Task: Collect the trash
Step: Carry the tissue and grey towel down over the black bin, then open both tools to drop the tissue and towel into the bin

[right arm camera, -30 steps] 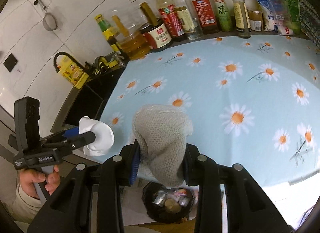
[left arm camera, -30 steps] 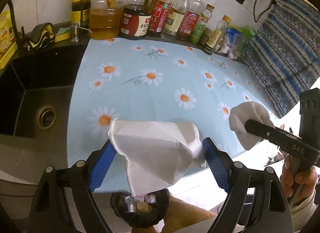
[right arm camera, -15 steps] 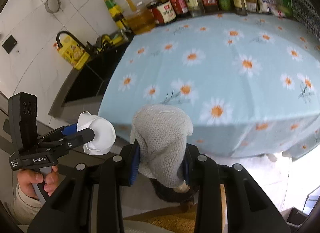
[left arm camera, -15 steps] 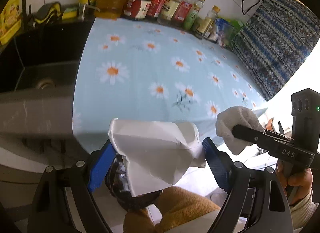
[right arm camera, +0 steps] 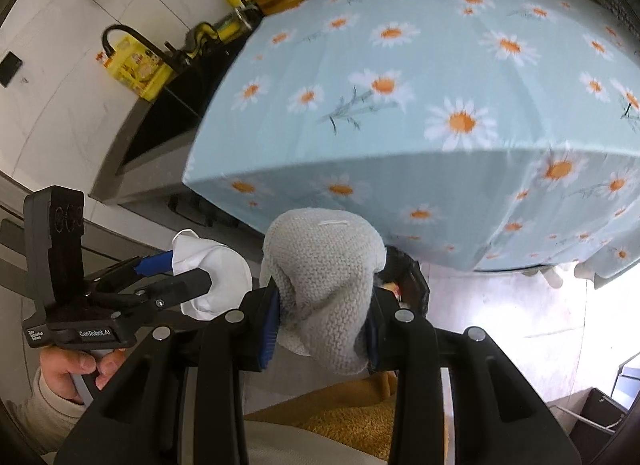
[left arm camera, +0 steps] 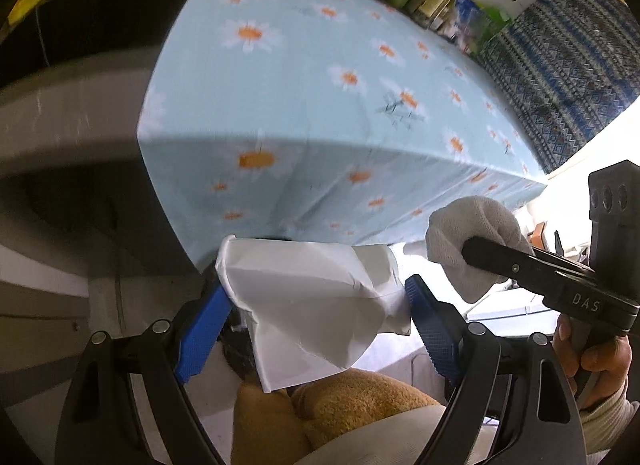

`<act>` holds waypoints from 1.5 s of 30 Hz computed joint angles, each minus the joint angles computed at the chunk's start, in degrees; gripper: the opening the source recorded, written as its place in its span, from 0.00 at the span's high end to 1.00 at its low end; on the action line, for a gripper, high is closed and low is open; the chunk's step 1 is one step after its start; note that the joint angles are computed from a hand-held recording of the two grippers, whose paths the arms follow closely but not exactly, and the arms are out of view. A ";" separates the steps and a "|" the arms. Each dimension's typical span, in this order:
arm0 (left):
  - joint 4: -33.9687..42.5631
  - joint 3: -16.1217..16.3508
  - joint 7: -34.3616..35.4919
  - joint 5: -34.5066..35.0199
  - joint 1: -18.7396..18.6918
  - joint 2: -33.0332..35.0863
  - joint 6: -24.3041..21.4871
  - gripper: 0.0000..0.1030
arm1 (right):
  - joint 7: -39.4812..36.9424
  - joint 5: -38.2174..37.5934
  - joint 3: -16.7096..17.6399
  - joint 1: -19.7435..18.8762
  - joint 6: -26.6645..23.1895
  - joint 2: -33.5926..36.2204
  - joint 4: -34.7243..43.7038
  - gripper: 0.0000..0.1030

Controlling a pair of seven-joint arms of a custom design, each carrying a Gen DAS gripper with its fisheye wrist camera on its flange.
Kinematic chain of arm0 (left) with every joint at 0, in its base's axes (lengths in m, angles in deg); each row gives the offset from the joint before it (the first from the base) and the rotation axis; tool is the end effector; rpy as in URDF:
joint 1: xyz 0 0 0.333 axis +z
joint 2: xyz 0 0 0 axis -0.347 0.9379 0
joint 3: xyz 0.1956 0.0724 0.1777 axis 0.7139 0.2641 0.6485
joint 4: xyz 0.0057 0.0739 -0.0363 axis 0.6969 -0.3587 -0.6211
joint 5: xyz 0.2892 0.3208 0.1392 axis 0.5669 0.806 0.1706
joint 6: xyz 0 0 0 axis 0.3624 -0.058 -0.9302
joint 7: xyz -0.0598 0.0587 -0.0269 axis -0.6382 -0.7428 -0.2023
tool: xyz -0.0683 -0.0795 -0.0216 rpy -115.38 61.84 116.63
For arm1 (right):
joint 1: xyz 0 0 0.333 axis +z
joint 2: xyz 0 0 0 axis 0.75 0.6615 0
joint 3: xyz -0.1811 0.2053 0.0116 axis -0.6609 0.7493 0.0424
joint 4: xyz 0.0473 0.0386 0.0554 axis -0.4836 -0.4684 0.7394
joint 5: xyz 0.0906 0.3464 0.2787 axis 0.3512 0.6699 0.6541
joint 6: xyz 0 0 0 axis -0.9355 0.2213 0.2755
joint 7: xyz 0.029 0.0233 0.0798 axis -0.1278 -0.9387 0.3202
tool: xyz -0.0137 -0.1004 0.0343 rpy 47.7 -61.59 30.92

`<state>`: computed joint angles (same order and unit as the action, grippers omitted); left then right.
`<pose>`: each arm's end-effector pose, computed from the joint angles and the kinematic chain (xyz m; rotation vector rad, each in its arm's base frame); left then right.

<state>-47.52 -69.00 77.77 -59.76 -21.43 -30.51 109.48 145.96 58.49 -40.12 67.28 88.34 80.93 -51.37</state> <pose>0.6857 -0.2024 0.4083 1.2543 -2.5296 0.7081 0.5526 0.2735 0.4406 -1.3582 2.1742 -0.0703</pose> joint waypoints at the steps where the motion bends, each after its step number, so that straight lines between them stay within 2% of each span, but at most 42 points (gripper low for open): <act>1: -0.25 0.02 -0.13 0.17 -0.05 0.08 -0.22 0.18 | 0.25 -0.19 0.03 -0.04 -0.53 0.17 0.12 0.66; 3: -0.82 0.06 -0.54 0.52 -0.18 0.57 -0.50 0.18 | 1.52 -1.72 0.18 -0.23 -1.47 0.43 0.24 0.66; 12: -1.07 0.09 -4.22 4.64 -1.09 4.52 -2.26 0.18 | -0.82 3.53 -0.95 0.19 -1.62 3.02 -0.21 0.64; 21: -0.66 -0.64 -7.36 7.27 -1.38 6.00 -3.11 0.18 | -6.69 10.56 -1.71 0.52 1.41 6.12 0.93 0.63; 24: -0.48 -0.54 -8.99 8.10 -1.79 6.19 -3.00 0.17 | -10.11 12.40 -1.72 0.69 2.06 7.15 1.97 0.60; 25: -0.46 -0.59 -9.54 7.94 -1.77 6.33 -3.04 0.16 | -10.96 12.75 -1.72 0.74 2.47 7.18 2.03 0.56; 26: -0.38 -0.68 -9.67 7.74 -1.64 6.45 -3.19 0.11 | -11.41 12.99 -1.74 0.77 2.86 7.34 2.24 0.51; 27: -0.52 -0.70 -9.64 7.70 -1.56 6.51 -2.95 0.07 | -11.31 13.00 -1.83 0.74 3.58 7.33 2.21 0.42; 29: -1.99 -0.68 -9.44 8.05 -1.61 5.57 -1.16 0.07 | -10.96 12.89 -1.94 0.68 4.56 7.15 2.01 0.36; 35: -2.75 -0.28 -11.00 9.44 -1.84 4.96 0.16 0.07 | -9.20 11.58 -2.07 0.36 6.06 5.68 0.77 0.36; 45: -6.81 -0.35 -10.71 6.93 -1.34 -0.54 2.60 0.07 | -4.41 7.42 -0.84 -0.54 5.83 -2.28 -6.28 0.36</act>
<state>-54.34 -69.36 67.06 -52.83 -22.77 -31.04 112.07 141.55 65.92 -40.96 66.75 94.16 78.65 -57.64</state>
